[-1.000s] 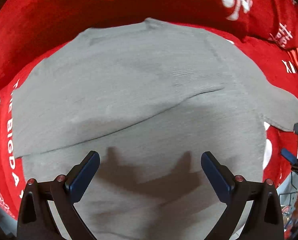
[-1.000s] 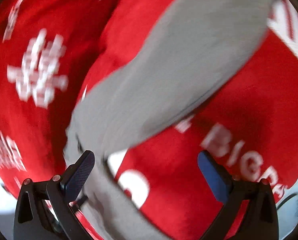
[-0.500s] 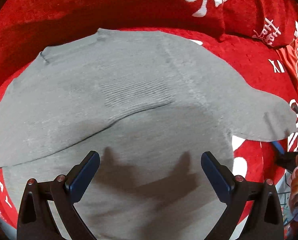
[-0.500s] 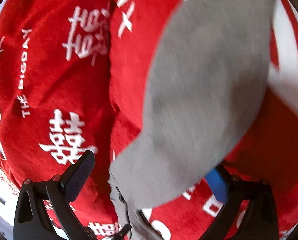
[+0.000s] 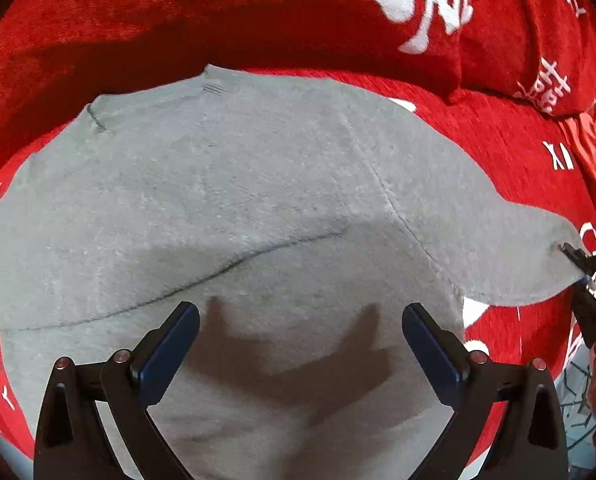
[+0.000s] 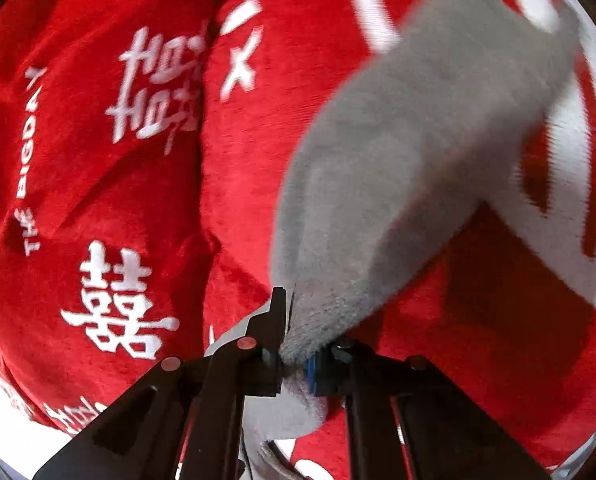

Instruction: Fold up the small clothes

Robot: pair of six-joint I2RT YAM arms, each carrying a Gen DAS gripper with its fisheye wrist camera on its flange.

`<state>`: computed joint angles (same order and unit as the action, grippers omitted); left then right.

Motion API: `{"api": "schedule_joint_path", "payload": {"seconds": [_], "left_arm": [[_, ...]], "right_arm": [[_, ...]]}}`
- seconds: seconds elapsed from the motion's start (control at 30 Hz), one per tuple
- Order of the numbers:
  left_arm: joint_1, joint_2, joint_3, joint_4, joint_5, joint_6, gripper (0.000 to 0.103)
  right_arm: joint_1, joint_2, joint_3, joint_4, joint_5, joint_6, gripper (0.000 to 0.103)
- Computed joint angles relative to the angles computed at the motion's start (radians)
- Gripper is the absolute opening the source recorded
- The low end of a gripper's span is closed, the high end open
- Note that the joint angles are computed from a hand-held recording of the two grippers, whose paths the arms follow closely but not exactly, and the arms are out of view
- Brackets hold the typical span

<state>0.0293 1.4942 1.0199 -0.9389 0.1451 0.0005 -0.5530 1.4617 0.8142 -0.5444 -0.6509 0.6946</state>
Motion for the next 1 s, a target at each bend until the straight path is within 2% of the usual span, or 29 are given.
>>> {"api": "schedule_joint_path", "payload": {"seconds": [0.17, 0.4, 0.47, 0.6, 0.73, 0.83, 0.93, 1.0], "left_arm": [[0.088, -0.005, 0.014, 0.008, 0.007, 0.025, 0.101], [0.267, 0.007, 0.048, 0.022, 0.013, 0.095, 0.102], [0.320, 0.010, 0.055, 0.028, 0.010, 0.125, 0.102], [0.446, 0.033, 0.080, 0.035, 0.017, 0.177, 0.102], [0.557, 0.076, 0.107, 0.057, 0.008, 0.225, 0.101], [0.631, 0.108, 0.118, 0.084, 0.005, 0.249, 0.102], [0.693, 0.161, 0.143, 0.096, 0.013, 0.280, 0.102], [0.697, 0.179, 0.134, 0.118, 0.010, 0.281, 0.102]], "right_arm": [[0.165, 0.007, 0.114, -0.017, 0.031, -0.033, 0.009], [0.549, 0.125, 0.347, 0.026, 0.097, -0.057, 0.009], [0.680, 0.188, 0.433, 0.028, 0.128, -0.091, 0.009], [0.934, 0.368, 0.641, -0.054, 0.211, -0.215, 0.009], [1.097, 0.543, 0.775, -0.132, 0.260, -0.283, 0.009], [1.149, 0.653, 0.827, -0.176, 0.279, -0.277, 0.009], [1.152, 0.665, 0.797, -0.175, 0.274, -0.222, 0.011], [1.132, 0.621, 0.729, -0.145, 0.244, -0.177, 0.022]]}}
